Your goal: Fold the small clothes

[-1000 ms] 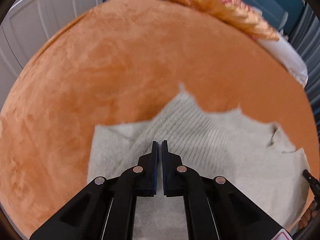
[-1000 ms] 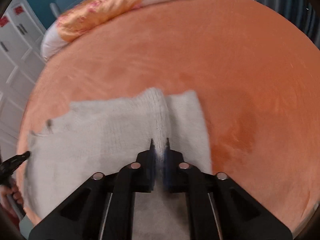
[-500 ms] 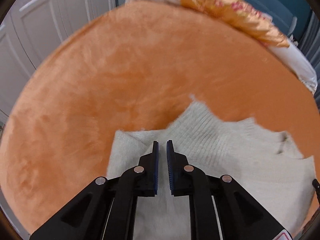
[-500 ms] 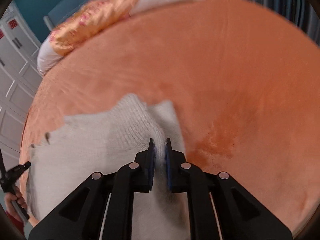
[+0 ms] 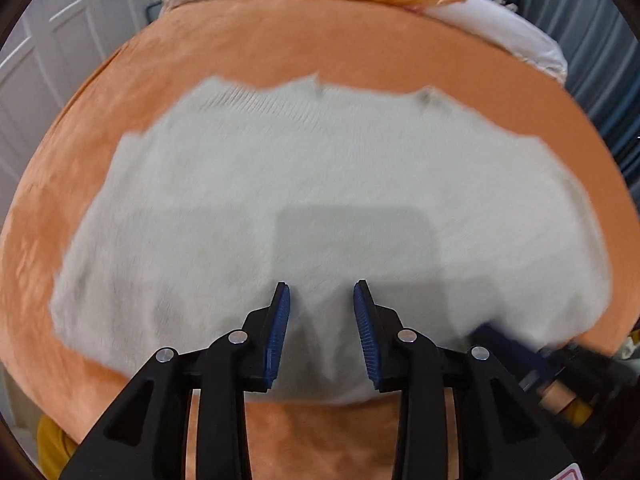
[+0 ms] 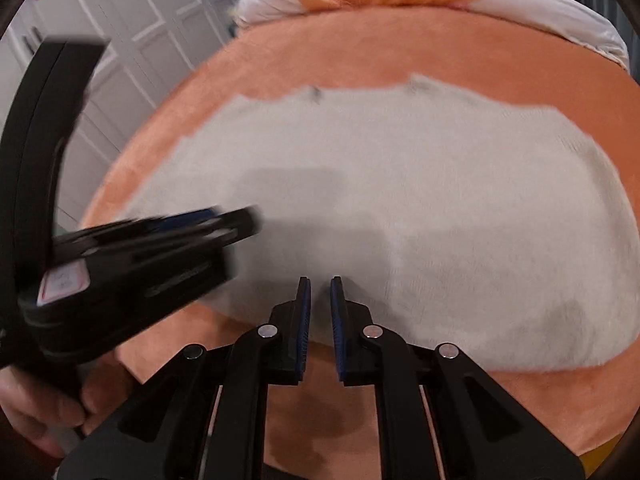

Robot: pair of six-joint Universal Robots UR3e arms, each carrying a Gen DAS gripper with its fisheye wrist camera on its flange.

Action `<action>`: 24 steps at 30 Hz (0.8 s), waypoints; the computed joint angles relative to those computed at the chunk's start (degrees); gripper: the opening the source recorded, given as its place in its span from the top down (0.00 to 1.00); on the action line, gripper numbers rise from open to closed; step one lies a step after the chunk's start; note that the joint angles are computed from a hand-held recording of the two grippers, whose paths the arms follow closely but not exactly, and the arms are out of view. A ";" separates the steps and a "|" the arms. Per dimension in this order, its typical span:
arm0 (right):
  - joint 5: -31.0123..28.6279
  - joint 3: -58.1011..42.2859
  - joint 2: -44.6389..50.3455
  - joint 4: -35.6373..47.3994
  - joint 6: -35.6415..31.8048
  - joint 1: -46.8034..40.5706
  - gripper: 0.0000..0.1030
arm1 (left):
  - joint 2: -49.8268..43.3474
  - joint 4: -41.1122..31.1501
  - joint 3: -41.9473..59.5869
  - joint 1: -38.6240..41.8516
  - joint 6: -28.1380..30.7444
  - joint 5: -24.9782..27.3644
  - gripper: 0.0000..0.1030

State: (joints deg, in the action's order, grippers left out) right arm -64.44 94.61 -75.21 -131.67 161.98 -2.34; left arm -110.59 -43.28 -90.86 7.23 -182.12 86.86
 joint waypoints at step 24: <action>-1.69 7.33 -9.51 -3.20 4.81 -25.79 0.43 | 20.48 0.28 -17.68 16.63 -1.35 -4.40 0.67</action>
State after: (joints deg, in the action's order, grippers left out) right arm -66.14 101.94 -84.71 -134.88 166.79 -28.13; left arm -90.12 -42.99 -108.54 23.86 -183.48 82.46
